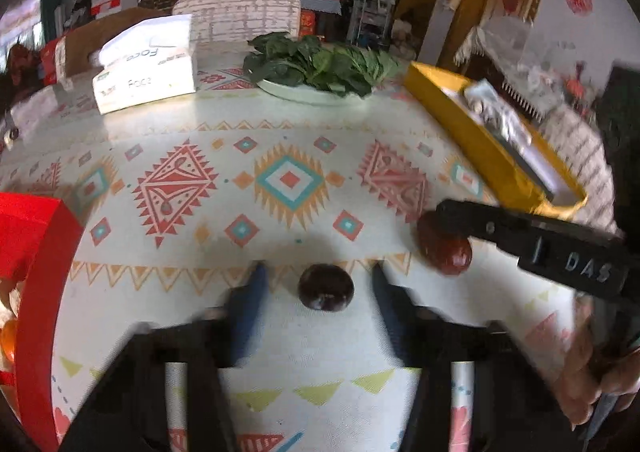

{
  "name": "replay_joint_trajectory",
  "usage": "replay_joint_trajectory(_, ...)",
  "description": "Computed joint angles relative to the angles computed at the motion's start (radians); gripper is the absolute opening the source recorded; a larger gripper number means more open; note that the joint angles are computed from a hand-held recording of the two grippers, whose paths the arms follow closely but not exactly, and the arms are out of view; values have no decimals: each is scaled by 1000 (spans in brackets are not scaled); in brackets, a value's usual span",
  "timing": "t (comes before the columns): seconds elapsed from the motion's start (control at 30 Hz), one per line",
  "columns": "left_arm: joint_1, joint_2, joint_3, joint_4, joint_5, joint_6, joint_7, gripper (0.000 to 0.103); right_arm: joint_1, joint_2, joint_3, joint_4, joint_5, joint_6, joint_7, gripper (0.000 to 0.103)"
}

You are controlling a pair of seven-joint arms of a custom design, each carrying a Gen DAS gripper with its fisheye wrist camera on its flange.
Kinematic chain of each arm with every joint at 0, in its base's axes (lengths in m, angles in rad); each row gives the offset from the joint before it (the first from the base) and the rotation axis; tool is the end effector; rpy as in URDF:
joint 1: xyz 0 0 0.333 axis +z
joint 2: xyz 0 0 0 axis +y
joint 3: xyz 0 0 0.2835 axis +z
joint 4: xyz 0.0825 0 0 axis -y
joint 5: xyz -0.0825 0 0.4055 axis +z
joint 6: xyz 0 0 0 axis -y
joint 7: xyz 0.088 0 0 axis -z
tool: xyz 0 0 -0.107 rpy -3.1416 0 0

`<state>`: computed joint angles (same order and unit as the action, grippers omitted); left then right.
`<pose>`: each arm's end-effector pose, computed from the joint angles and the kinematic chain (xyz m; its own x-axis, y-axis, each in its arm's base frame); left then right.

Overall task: Organize fruits
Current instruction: 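Grasp a dark round fruit with the left gripper while the right gripper grasps a red date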

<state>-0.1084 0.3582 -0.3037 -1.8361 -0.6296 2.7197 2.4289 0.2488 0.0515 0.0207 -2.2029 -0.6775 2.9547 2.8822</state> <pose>0.6366 -0.2388 0.3536 -0.6814 -0.7197 0.1330 -0.6176 0.4679 -0.6321 0.5580 0.1974 0.3833 -0.2752 -0.9006 -0.3365 -0.6826 0.4295 -0.5912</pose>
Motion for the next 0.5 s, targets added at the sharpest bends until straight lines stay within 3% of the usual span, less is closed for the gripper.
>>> replay_joint_trajectory(0.13,11,-4,-12,-12,-25,0,36,27,4,17,1,11,13,2,-22,32)
replay_joint_trajectory(0.3,41,10,-22,17,-102,-67,66,26,12,30,-7,20,-11,-17,1,33)
replay_joint_trajectory(0.5,46,17,-15,32,-148,-96,70,27,43,54,-3,70,-45,-135,-14,36)
